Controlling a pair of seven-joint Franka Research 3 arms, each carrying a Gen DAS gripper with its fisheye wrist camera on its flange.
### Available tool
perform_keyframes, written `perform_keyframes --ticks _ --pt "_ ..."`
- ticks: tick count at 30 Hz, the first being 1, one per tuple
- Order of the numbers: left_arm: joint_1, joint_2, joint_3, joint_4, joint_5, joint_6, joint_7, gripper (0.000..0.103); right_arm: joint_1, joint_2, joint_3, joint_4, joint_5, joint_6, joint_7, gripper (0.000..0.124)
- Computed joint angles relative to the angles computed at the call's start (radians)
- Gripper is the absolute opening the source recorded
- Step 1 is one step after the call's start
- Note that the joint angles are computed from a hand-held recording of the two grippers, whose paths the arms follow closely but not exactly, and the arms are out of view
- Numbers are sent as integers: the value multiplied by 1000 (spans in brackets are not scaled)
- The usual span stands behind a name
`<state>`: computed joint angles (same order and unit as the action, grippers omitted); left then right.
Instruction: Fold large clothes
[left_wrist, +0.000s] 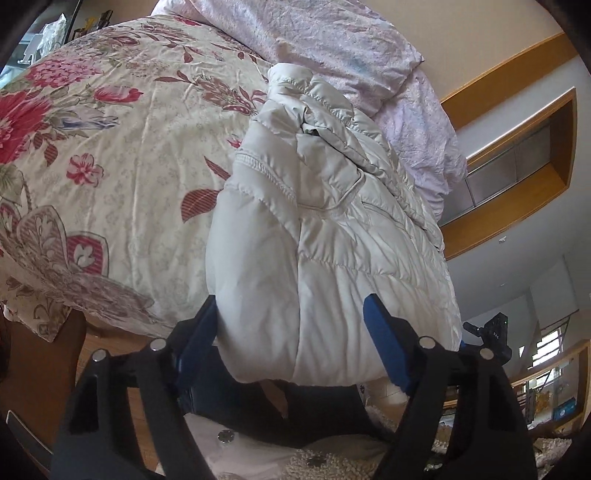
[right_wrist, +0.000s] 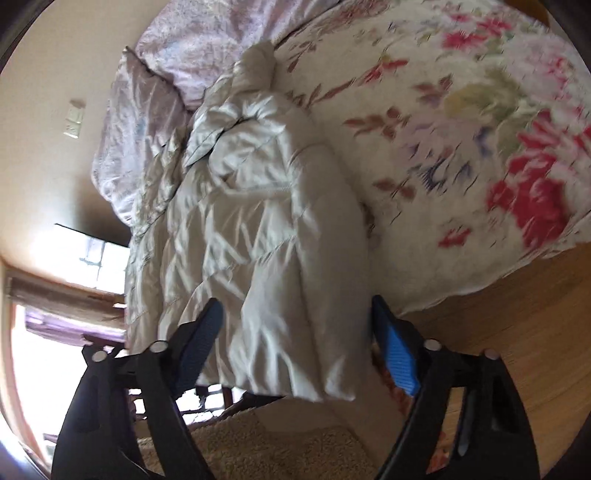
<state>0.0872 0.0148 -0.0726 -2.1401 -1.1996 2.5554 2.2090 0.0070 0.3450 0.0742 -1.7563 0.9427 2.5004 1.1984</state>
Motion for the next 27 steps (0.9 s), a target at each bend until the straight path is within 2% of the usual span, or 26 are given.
perform_keyframes --ticks 3,5,7,10,13,15,17,19,22,27 --pt "-2 -3 -2 -10 -25 10 0 73 -15 -7 13 -14 55 -4 -49 80" --pt "-3 -5 -1 -17 -27 8 -10 69 -34 -10 22 -23 117 -37 -91 74" --pt "-3 -7 0 -26 -22 5 -28 65 -35 -18 19 -38 148 -45 -121 73" --pt "3 3 6 -31 -19 -19 -61 58 -27 -18 10 -44 160 -57 -130 73" --pt "15 18 8 -27 -71 -59 -54 55 -19 -14 5 -44 157 -59 -128 72" --pt "18 22 4 -23 -82 -59 -50 54 -17 -16 5 -48 161 -55 -138 72" --pt "18 16 1 -25 -80 -54 -48 48 -13 -20 3 -53 156 -53 -138 65" --pt "16 5 0 -32 -91 -46 -41 37 -12 -25 2 -57 156 -55 -145 47" --pt "7 -16 -2 -39 -86 -20 -41 27 -4 -36 1 -58 150 -46 -145 33" --pt "-17 -53 2 -29 -77 30 -10 21 21 -58 0 -47 124 -4 -151 25"
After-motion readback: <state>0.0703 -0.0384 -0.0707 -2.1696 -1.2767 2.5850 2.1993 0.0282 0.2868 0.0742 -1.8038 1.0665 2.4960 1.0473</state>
